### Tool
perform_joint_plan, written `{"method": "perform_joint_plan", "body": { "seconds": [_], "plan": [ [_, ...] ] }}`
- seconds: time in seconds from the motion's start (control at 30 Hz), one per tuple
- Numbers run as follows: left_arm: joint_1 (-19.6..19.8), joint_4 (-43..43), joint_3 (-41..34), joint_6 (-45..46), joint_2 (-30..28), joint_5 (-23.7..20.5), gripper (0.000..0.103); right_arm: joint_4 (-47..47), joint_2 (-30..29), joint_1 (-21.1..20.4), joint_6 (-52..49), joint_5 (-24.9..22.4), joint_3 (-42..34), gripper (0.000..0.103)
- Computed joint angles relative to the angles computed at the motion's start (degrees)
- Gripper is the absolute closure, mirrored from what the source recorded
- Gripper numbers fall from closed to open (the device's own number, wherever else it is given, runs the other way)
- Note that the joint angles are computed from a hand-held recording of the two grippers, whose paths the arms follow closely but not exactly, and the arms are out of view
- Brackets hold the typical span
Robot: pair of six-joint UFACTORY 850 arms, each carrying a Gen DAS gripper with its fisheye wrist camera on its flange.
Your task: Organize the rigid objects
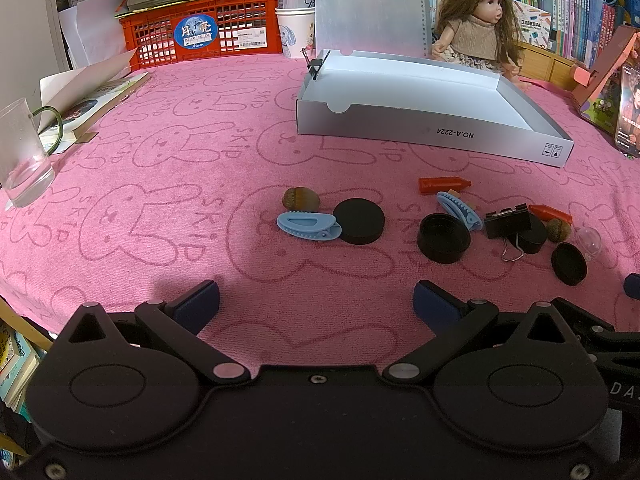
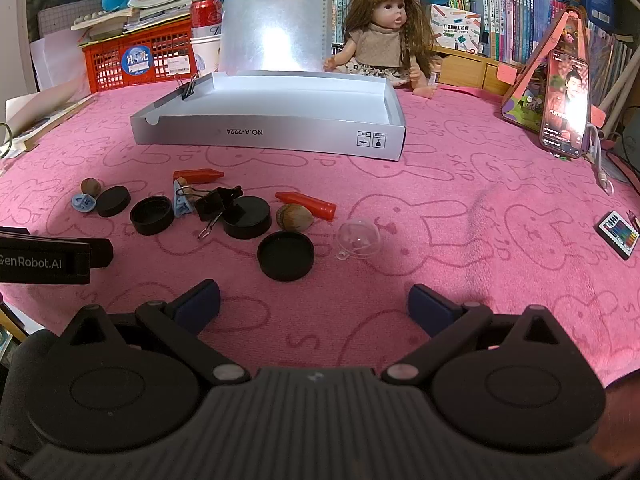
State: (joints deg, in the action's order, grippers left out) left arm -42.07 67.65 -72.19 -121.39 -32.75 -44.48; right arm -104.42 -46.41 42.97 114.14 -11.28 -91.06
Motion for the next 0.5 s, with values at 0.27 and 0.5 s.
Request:
{"method": "perform_joint_plan", "body": {
  "seconds": [0.27, 0.5],
  "plan": [
    [0.0, 0.0, 0.0, 0.0, 0.0, 0.0, 0.0, -1.7, 0.3, 0.2, 1.9, -0.3, 0.6, 0.0],
    [0.0, 0.0, 0.0, 0.0, 0.0, 0.0, 0.0, -1.6, -0.2, -0.1, 1.7, 0.0, -0.2, 0.0]
  ]
}}
